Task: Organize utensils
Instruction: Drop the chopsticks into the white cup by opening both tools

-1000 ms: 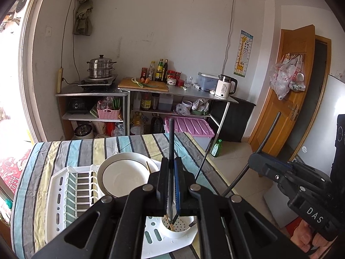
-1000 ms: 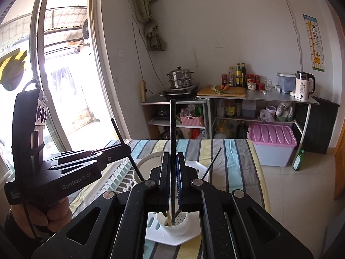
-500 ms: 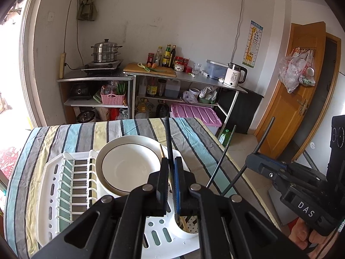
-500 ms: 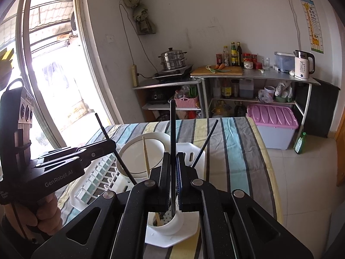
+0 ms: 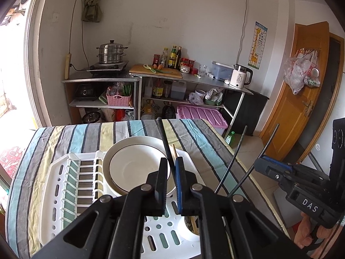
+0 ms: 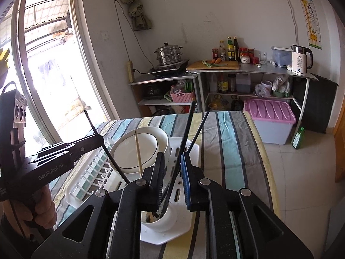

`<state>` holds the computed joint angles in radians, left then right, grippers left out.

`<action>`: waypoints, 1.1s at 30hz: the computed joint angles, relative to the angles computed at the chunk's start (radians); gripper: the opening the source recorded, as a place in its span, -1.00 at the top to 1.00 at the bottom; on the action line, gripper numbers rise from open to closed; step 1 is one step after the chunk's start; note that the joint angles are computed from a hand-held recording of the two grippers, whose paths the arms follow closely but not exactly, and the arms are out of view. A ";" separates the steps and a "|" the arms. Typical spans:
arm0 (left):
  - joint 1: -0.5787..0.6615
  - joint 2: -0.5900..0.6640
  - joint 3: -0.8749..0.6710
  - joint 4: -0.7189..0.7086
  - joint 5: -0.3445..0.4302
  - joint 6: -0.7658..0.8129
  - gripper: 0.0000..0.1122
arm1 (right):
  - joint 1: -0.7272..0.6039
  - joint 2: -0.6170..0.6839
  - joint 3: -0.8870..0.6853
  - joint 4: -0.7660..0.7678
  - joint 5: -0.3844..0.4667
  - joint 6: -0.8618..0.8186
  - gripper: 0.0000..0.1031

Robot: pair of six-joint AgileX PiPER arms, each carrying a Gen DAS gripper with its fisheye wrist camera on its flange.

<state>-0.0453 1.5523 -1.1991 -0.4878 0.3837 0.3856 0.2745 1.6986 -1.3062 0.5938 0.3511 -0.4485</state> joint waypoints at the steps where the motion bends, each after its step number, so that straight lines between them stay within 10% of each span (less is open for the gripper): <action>1: 0.001 -0.004 0.005 -0.004 0.000 0.005 0.83 | -0.004 -0.001 0.003 0.018 0.001 -0.019 0.67; 22: 0.055 -0.400 0.449 -0.226 -0.041 0.269 0.65 | 0.033 -0.408 0.496 0.315 -0.109 -0.347 0.66; 33: 0.074 -0.681 0.707 -0.204 0.004 0.271 0.65 | 0.113 -0.645 0.735 0.047 -0.156 -0.057 0.66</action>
<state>0.0283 0.8714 -0.4921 -0.6923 0.3875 0.6570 0.3880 1.0537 -0.5713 0.6411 0.1948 -0.5054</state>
